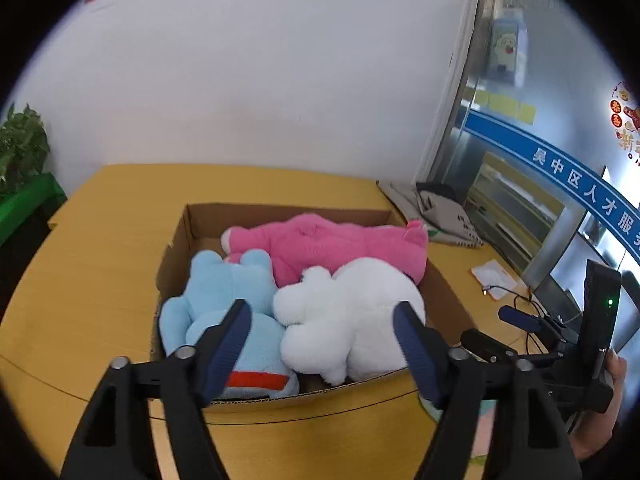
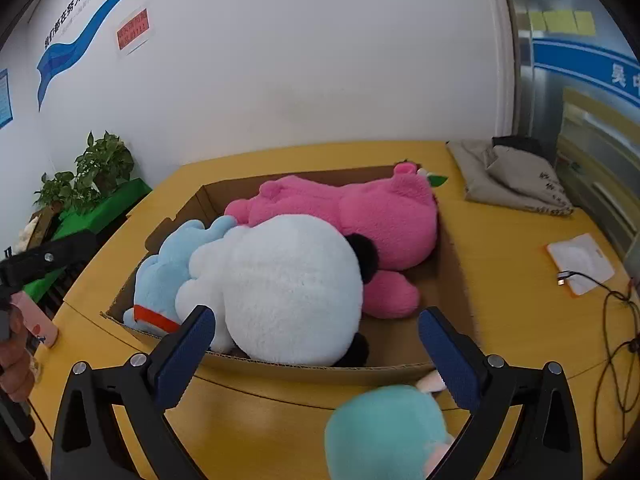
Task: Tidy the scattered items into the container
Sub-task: 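Move both grippers to the teal-and-pink pig plush and close on it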
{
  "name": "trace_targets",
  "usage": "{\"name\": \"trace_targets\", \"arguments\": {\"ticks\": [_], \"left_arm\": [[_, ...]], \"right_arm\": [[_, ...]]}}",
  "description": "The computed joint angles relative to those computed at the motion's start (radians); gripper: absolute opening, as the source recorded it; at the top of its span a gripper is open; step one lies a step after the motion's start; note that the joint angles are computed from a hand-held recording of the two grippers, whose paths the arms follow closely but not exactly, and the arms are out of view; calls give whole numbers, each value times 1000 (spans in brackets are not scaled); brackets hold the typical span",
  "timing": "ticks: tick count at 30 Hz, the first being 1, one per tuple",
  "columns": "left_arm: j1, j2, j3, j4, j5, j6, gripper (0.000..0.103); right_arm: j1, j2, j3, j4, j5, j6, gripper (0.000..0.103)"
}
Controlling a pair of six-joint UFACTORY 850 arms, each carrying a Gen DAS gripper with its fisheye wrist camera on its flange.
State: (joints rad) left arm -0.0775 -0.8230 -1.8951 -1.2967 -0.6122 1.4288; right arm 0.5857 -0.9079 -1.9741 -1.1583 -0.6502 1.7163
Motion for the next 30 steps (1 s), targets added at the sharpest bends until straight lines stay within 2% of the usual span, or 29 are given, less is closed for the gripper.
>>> {"name": "trace_targets", "arguments": {"ticks": [2, 4, 7, 11, 17, 20, 23, 27, 30], "left_arm": [[-6, 94, 127, -110, 61, 107, 82], [-7, 168, 232, -217, 94, 227, 82], [-10, 241, 335, -324, 123, 354, 82], [0, 306, 426, -349, 98, 381, 82], [1, 352, 488, -358, 104, 394, 82], [-4, 355, 492, -327, 92, 357, 82], [-14, 334, 474, -242, 57, 289, 82], [-28, 259, 410, -65, -40, 108, 82], [-44, 198, 362, 6, -104, 18, 82]], "right_arm": [[25, 31, 32, -39, -59, 10, 103], [50, 56, 56, -64, -117, 7, 103], [77, 98, 103, -99, -164, 17, 103], [112, 147, 165, -139, -203, 54, 103], [131, 191, 229, -166, -203, 91, 103], [128, 233, 295, -208, -181, 140, 103], [113, 304, 421, -282, -157, 270, 103], [67, 385, 593, -391, 19, 462, 103], [55, 341, 589, -316, 104, 346, 103]]}}
